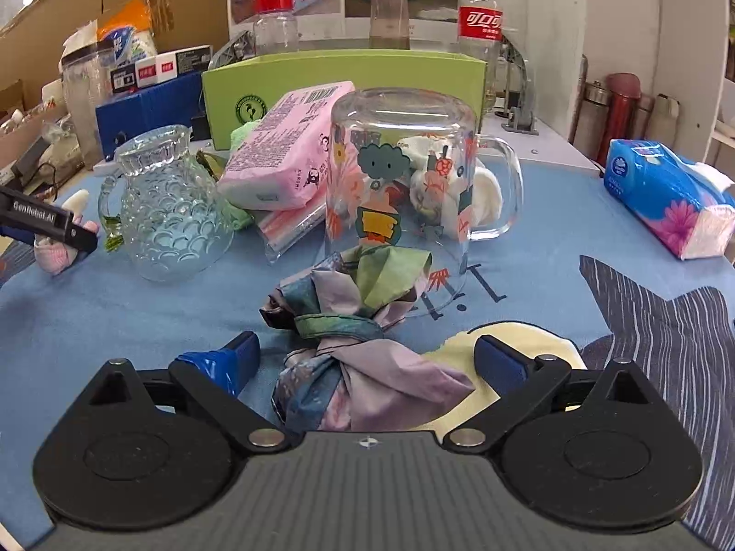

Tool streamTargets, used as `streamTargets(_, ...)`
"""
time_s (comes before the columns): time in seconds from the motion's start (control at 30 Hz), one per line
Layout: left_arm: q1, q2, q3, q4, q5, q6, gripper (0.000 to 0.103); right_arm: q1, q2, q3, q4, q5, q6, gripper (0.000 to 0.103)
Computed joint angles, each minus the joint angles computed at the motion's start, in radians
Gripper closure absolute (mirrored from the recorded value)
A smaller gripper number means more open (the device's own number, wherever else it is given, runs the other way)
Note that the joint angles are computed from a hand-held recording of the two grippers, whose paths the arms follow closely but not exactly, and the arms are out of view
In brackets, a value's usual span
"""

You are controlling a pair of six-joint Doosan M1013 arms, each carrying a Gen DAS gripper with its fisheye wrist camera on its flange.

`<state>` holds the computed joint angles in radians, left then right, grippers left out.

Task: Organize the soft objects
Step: 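Grasp the white bunny plush with the left tool while the right tool grasps the patterned cloth bundle, then carry both items into the green box and open both tools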

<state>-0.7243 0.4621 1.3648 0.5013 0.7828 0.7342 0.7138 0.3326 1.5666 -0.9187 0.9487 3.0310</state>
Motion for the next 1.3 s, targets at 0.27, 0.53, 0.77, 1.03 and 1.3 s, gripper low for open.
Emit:
streamTargets(0.27, 0.013, -0.051, 0.068, -0.026, -0.125, -0.004, 0.070, 0.013, -0.019, 0.041, -0.089, -0.068, 0.042, 0.068)
streamTargets(0.53, 0.029, -0.101, 0.081, -0.130, -0.210, 0.104, 0.070, 0.014, -0.099, 0.090, -0.097, -0.220, 0.122, 0.078)
streamTargets(0.77, 0.035, -0.019, -0.138, -0.159, -0.249, 0.240, 0.070, -0.068, -0.130, 0.006, -0.202, -0.361, -0.034, 0.077)
streamTargets(1.03, 0.040, 0.215, -0.558, -0.242, -0.052, 0.402, 0.069, -0.253, -0.006, -0.245, 0.143, -0.319, -0.504, 0.077)
streamTargets(1.3, 0.049, 0.450, -0.923, -0.337, 0.205, 0.502, 0.067, -0.348, 0.144, -0.412, 0.481, -0.228, -0.806, 0.073)
